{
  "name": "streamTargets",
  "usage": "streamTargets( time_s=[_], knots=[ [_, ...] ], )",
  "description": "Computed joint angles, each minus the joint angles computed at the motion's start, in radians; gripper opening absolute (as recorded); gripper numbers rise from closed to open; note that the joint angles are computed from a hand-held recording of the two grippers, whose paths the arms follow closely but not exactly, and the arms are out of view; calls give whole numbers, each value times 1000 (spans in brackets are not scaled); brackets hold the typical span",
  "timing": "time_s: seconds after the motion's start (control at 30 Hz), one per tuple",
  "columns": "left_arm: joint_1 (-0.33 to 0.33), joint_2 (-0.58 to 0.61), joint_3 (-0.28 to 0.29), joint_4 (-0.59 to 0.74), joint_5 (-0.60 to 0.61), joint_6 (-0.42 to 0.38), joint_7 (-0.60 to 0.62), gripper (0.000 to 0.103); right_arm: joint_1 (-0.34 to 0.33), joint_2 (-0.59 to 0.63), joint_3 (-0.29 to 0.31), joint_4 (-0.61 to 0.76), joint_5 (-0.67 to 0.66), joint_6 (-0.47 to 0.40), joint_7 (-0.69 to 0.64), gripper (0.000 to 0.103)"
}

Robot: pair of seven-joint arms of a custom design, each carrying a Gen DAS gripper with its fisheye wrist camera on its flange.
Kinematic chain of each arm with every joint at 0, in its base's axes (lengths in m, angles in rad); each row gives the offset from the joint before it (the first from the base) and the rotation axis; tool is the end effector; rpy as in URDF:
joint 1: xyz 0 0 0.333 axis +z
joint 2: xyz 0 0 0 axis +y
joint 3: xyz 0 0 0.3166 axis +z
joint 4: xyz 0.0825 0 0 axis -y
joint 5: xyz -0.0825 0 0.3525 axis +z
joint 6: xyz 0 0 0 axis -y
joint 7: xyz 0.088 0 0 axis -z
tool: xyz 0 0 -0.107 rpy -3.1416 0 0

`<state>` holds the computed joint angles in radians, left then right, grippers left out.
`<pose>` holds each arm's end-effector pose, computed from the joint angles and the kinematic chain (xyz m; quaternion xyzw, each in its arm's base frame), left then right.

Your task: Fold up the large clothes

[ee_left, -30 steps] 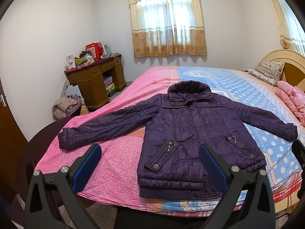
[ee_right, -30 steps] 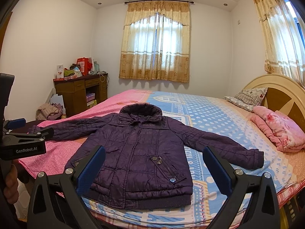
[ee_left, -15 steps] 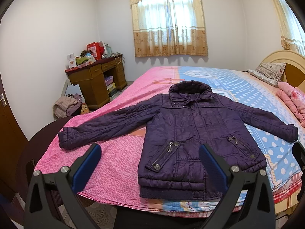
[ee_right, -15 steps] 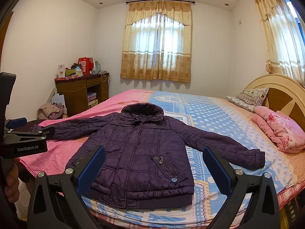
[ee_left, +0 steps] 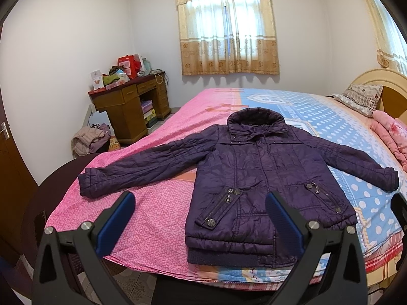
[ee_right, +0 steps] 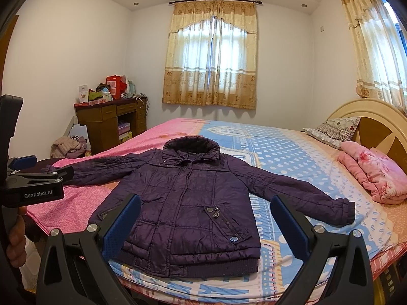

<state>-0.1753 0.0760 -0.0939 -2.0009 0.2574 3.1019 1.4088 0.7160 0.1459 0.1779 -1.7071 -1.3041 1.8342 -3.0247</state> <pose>0.5639 -0.1758 0.5613 -0.4977 0.7149 -0.3752 0.3168 0.4361 0.4077 0.5628 -0.4540 0.6812 -0.5049 0.2737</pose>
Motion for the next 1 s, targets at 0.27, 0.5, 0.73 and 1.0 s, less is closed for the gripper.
streamTargets(
  time_s=[0.27, 0.5, 0.73, 1.0],
  knots=[
    [1, 1, -1, 1, -10, -2, 10, 103, 1, 5, -1, 6, 2, 4, -1, 102],
    [3, 4, -2, 3, -18, -3, 20, 103, -3, 1, -4, -5, -2, 28, 16, 102],
    [11, 23, -24, 5, -79, 3, 93, 103, -54, -81, -14, -157, -93, 172, 194, 102],
    [8, 114, -84, 70, -282, 41, 317, 103, -268, -231, -52, -454, -62, 541, 584, 102]
  ],
)
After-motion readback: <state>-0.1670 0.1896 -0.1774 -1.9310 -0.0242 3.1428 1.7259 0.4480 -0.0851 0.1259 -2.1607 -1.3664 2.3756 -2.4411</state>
